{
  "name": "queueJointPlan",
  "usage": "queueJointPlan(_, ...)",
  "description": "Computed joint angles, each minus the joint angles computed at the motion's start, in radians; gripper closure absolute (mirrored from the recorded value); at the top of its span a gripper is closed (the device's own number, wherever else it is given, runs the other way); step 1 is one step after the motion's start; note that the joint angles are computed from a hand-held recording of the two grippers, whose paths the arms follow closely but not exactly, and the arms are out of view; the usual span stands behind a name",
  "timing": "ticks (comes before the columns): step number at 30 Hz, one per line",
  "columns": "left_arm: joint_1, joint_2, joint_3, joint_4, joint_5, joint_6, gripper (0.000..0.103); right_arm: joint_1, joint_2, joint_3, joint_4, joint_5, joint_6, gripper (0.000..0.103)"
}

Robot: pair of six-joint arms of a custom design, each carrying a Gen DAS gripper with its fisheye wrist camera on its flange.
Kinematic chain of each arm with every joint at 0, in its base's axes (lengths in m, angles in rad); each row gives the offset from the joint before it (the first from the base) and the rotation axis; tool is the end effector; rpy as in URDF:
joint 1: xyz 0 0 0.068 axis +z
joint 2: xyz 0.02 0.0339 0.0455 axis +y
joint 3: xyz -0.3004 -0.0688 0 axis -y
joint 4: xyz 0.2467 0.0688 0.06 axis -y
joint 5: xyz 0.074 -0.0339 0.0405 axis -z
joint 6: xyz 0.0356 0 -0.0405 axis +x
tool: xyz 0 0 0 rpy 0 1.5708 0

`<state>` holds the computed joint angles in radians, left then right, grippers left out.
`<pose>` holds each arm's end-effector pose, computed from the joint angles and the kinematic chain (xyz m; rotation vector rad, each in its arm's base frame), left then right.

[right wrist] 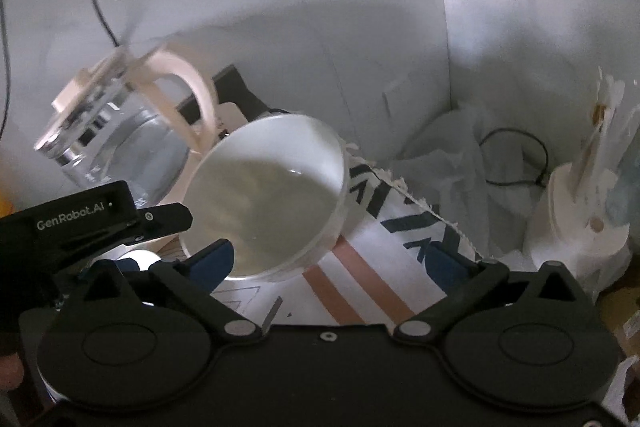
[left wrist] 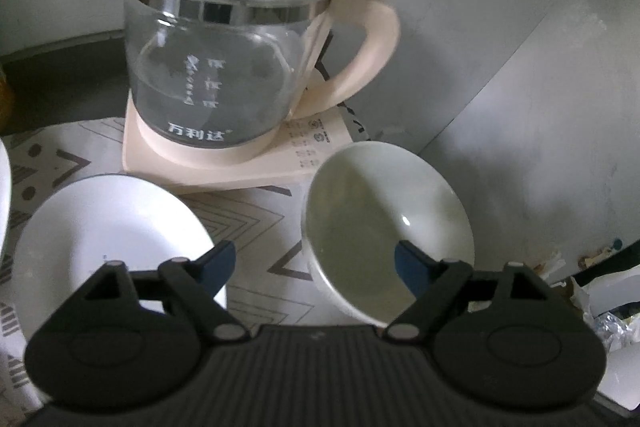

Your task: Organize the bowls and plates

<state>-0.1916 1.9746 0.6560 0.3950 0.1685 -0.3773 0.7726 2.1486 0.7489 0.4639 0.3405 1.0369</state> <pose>0.3164 -0.0675 0.0788 -0.1633 2.5266 -0.4433 0.2582 0.2351 0.0457 0.4628 2.4251 0.3751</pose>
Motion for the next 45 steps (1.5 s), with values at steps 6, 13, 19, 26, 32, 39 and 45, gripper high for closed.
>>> queueJointPlan(6,-0.012,0.049,0.054,-0.051,-0.023,-0.029,0.018,-0.025,0.049,0.025,0.028,-0.011,0.027,0.005)
queueJointPlan(13,-0.008,0.092,0.072,-0.03,0.002,-0.046,0.029,-0.054,0.097,0.071,0.024,-0.085,0.055,0.034)
queueJointPlan(19,-0.013,0.123,0.091,-0.031,0.041,-0.032,0.063,-0.064,0.136,0.09,0.063,-0.132,0.061,0.059)
queueJointPlan(26,-0.02,0.118,0.076,-0.065,0.017,-0.056,0.088,-0.042,0.09,0.073,0.051,-0.116,0.016,0.076)
queueJointPlan(32,-0.006,0.071,0.007,-0.032,0.025,-0.064,0.088,-0.007,0.032,0.032,0.049,-0.09,-0.009,0.078)
queueJointPlan(39,0.005,-0.045,-0.098,0.002,0.015,-0.061,0.088,0.056,-0.053,-0.009,0.032,-0.028,-0.011,0.079)
queueJointPlan(45,0.026,-0.161,-0.201,0.013,0.012,-0.078,0.088,0.112,-0.131,-0.049,0.017,0.012,-0.004,0.08)
